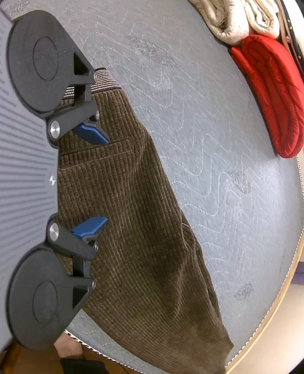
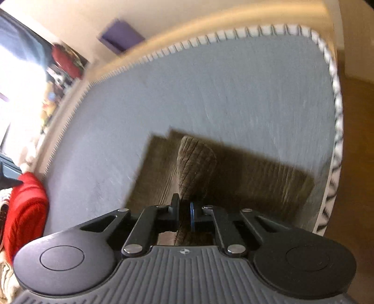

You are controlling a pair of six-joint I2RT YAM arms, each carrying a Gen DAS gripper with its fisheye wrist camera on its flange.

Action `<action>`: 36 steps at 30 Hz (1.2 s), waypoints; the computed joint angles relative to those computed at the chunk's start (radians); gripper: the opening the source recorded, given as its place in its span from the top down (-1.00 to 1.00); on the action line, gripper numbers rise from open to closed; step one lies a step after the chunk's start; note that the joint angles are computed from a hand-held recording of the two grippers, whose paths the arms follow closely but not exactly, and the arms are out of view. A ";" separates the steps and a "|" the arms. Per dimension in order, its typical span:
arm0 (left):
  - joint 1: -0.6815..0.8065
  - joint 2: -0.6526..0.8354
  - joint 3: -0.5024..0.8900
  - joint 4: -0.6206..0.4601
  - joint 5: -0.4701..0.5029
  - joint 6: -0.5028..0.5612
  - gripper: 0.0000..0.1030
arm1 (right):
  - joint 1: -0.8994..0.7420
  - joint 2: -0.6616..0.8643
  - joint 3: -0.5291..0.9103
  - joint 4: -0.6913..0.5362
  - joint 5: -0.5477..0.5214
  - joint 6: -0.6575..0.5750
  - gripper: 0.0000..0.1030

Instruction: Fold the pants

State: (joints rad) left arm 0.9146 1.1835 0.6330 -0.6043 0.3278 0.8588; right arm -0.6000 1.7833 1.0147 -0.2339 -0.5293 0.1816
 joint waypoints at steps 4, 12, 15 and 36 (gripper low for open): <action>0.010 0.005 0.009 -0.014 0.019 0.005 -0.44 | 0.009 -0.122 -0.026 -0.091 0.190 -0.007 0.82; 0.023 0.001 0.009 -0.025 0.031 0.036 -0.44 | -0.117 -0.051 0.032 -0.111 0.222 0.025 0.48; 0.020 0.008 0.014 -0.024 0.028 0.022 -0.44 | -0.110 0.019 0.084 -0.209 0.154 -0.016 0.34; -0.139 0.019 -0.001 0.080 -0.039 -0.155 -0.44 | 0.278 0.095 0.035 0.056 0.231 0.011 0.07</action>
State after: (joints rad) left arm 0.7757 1.2027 0.6321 -0.5245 0.2885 0.7036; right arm -0.3220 1.8782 1.0498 -0.1778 -0.2987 0.1925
